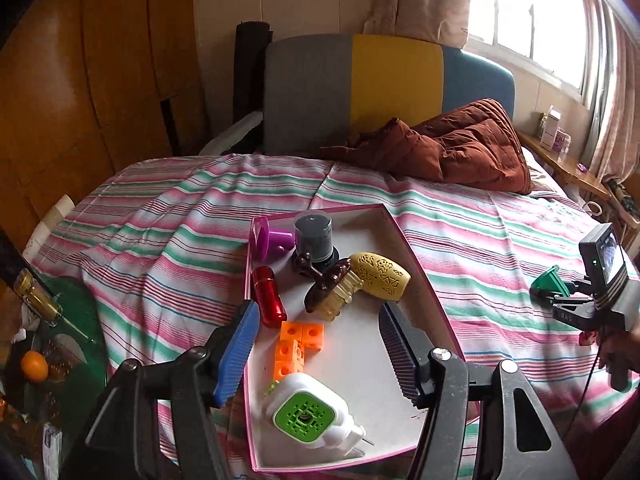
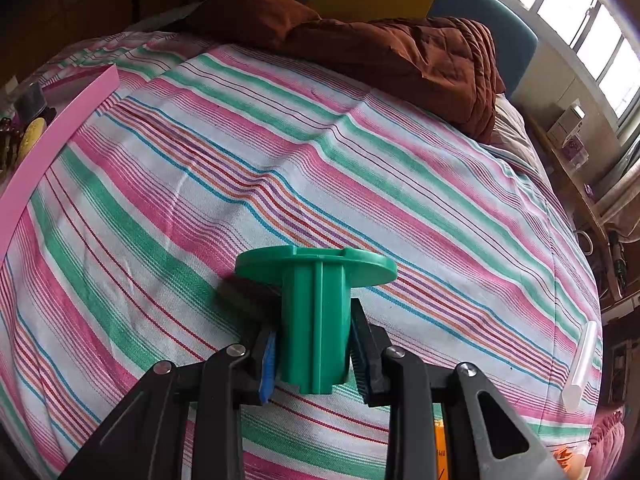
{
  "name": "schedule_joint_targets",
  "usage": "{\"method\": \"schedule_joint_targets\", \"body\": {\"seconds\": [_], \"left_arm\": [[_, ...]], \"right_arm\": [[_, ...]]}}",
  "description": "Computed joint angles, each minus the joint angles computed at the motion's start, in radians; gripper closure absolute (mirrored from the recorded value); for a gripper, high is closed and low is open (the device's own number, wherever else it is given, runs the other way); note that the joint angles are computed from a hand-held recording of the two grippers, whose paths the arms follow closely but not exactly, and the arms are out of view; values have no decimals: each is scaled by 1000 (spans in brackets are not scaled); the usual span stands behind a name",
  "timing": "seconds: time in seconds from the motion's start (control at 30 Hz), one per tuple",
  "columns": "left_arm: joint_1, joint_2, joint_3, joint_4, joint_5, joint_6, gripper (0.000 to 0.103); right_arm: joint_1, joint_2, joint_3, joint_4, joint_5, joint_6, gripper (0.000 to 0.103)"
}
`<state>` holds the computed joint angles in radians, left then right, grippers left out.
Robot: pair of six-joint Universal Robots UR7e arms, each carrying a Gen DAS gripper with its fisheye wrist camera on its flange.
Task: Organize rigid objects
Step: 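Carry the green spool piece over the tray with the right gripper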
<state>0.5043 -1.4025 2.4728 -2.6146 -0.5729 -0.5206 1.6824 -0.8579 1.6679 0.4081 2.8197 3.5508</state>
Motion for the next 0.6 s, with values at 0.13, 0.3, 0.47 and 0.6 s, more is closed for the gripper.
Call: {"method": "schedule_joint_targets", "body": {"seconds": [0.13,0.3,0.47,0.6], "left_arm": [[0,-7,6,13,-3,-13,40],[6,-18,11,32,-10,-28,40],[10,-29,17,40,-10,-37,40],[15,-41,20,45,-10,-38,40]], "right_arm": [[-1,-3,3,-4,-2,-2,73],[-1,-3,2,-5,-3,4,73],[-1,-5,2,-4,-11,18,73],[1,6,-6,21,-5,49,73]]}}
